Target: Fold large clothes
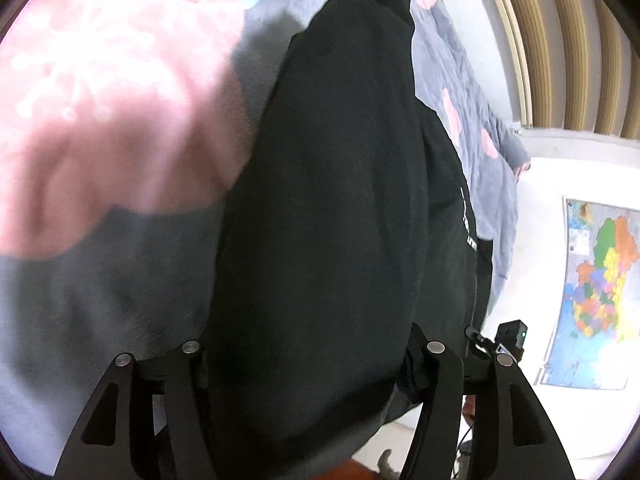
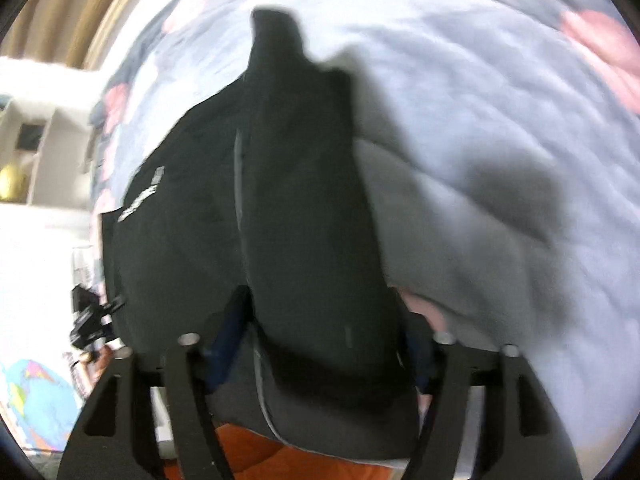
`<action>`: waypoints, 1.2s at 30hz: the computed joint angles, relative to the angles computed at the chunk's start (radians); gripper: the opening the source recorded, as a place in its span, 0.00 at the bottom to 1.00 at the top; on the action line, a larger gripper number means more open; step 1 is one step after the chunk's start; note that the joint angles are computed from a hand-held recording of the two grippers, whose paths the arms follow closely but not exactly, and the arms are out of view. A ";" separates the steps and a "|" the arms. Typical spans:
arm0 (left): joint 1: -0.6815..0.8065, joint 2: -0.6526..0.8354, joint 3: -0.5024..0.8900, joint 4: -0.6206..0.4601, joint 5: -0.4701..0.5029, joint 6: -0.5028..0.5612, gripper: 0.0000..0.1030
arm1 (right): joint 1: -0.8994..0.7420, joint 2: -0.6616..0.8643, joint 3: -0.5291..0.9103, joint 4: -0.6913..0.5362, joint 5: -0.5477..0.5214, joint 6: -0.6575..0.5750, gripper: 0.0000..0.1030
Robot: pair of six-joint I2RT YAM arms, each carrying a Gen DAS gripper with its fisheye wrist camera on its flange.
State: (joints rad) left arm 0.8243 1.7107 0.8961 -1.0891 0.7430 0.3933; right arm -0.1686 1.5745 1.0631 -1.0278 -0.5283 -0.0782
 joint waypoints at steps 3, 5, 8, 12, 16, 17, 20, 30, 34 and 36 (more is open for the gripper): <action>0.061 -0.018 0.044 -0.089 -0.036 0.074 0.64 | -0.014 -0.059 -0.024 -0.005 0.068 0.029 0.76; 0.130 -0.015 0.115 -0.141 -0.081 0.114 0.64 | -0.020 -0.118 -0.020 -0.027 0.083 0.060 0.77; 0.233 -0.069 0.191 -0.195 -0.126 0.174 0.64 | -0.001 -0.195 0.013 -0.057 0.115 0.057 0.77; 0.169 -0.244 0.225 -0.273 -0.098 0.178 0.64 | 0.067 -0.281 0.043 -0.091 0.106 0.047 0.77; -0.043 -0.393 0.160 -0.242 -0.076 0.075 0.65 | 0.365 -0.298 0.023 0.009 0.203 0.211 0.77; -0.098 -0.425 0.118 -0.205 -0.095 0.040 0.65 | 0.441 -0.283 0.027 0.025 0.261 0.242 0.77; -0.363 -0.513 -0.020 -0.030 -0.269 -0.169 0.65 | 0.648 -0.160 0.010 0.097 0.485 0.304 0.77; -0.556 -0.497 -0.200 0.214 -0.475 -0.307 0.68 | 0.733 -0.019 -0.075 0.232 0.610 0.318 0.80; -0.515 -0.523 -0.123 0.117 -0.410 -0.273 0.68 | 0.674 -0.018 0.007 0.150 0.535 0.297 0.80; -0.474 -0.520 -0.070 0.078 -0.331 -0.254 0.68 | 0.615 -0.035 0.046 0.159 0.467 0.311 0.80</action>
State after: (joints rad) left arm 0.3506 1.1906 0.8257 -1.0111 0.4125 0.1392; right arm 0.4465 1.5397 1.1090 -0.8689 -0.0613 0.2327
